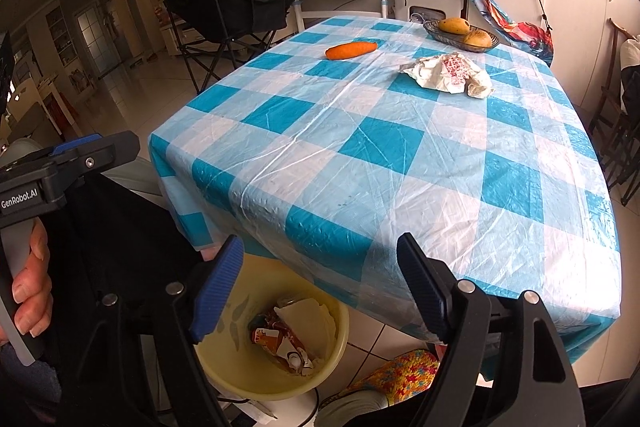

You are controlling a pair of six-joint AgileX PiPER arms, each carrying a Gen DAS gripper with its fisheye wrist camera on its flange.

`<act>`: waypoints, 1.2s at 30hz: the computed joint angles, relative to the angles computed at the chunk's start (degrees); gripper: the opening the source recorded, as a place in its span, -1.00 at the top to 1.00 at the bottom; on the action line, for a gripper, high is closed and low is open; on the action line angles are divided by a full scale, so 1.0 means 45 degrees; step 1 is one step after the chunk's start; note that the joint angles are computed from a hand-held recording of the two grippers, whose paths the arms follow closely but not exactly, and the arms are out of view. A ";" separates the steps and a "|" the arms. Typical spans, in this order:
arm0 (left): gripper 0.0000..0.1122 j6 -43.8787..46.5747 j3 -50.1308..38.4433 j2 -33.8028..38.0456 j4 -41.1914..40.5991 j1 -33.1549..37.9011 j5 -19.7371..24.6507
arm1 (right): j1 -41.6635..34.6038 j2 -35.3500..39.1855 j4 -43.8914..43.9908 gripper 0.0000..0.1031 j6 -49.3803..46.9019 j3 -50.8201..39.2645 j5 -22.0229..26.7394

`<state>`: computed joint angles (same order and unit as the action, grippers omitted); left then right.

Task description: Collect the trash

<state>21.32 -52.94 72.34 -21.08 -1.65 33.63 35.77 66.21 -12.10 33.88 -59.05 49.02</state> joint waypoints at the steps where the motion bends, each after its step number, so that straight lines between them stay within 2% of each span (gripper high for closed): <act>1: -0.62 0.0022 0.0040 -0.0009 -0.0007 0.0009 -0.0022 | 0.0006 -0.0007 -0.0008 -0.47 0.0008 -0.0001 0.0006; 16: -0.62 0.0033 0.0025 0.0009 -0.0058 0.0043 -0.0028 | -0.0052 -0.0025 0.0032 -0.47 -0.0052 -0.0019 -0.0017; 25: -0.64 0.1560 -0.0650 -0.0227 -0.1895 0.1342 0.0493 | -0.0879 0.0105 0.0498 -0.47 -0.0594 -0.0648 -0.0025; 31: -0.65 0.0754 -0.2378 0.1027 -0.1258 0.1015 0.0843 | -0.1991 0.0907 0.1001 -0.48 -0.1997 -0.1643 0.0022; 36: -0.65 0.0149 -0.4226 0.2513 -0.0771 0.0379 0.1111 | -0.4080 0.2104 0.2450 -0.50 -0.3865 -0.2857 -0.0016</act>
<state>21.99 -71.96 83.65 -24.55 0.06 38.63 17.41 75.68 -1.08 16.48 -71.90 48.95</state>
